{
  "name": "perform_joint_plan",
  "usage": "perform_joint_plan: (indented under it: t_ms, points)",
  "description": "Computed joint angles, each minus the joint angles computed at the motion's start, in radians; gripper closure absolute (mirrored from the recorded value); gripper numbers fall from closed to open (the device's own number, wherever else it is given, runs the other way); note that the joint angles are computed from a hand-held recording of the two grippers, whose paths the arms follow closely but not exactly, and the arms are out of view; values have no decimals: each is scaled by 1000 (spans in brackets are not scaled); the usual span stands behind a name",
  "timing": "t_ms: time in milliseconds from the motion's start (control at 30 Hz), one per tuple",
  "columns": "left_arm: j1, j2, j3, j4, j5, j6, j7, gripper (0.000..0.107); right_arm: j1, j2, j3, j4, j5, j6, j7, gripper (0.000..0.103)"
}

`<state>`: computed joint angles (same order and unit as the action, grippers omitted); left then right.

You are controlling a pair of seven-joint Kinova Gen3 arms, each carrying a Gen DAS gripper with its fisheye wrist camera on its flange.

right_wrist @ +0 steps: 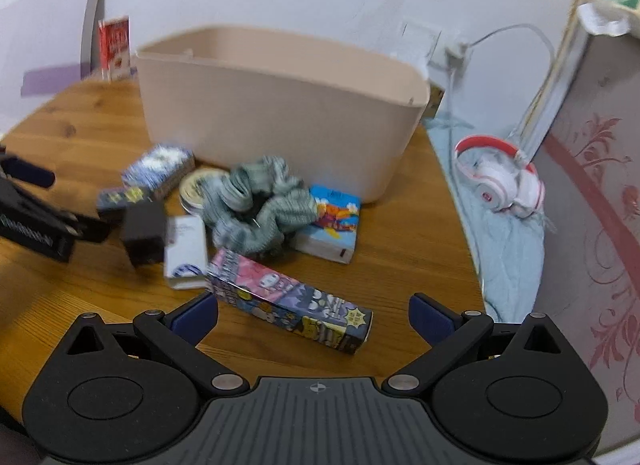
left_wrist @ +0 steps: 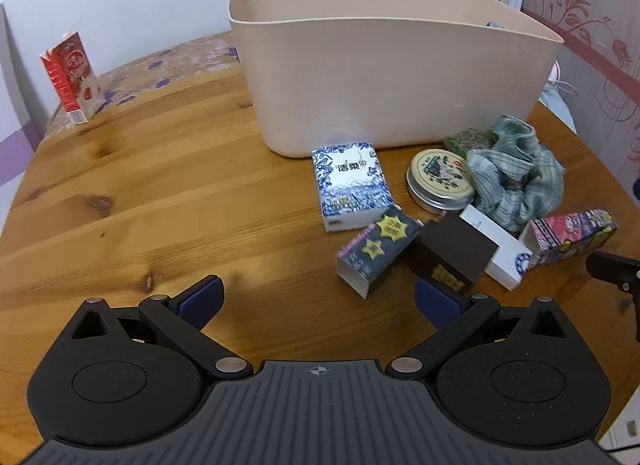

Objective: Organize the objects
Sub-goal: 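Grasp the dark starred box with the left tool while the right grasps the pink character box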

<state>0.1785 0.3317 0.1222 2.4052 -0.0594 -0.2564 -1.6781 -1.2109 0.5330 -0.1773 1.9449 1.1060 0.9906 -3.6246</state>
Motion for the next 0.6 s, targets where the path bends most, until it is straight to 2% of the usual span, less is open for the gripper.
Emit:
perform_joint_plan:
  t_ms: [100,233,333,500,533,600]
  points:
    - [-15,25,7,-28,-21,17,-9,4,47,-13,3,43,47,-95,3,0]
    - [-96,57,75,-57,-93,33,3,4,107,-20,9,73,89,-205,34,0]
    - [-125,75,107,-69,-122,33,12,4,143,-23,18,98,145,-286,43,1]
    - [-159,95,145,-73,-162,12,33,4,190,-31,28,118,207,-389,33,15]
    - [-180,100,160,-69,-180,2,40,4,194,-33,25,118,211,-397,35,17]
    - [-210,109,176,-52,-218,-39,46,6,193,-35,19,114,205,-393,50,27]
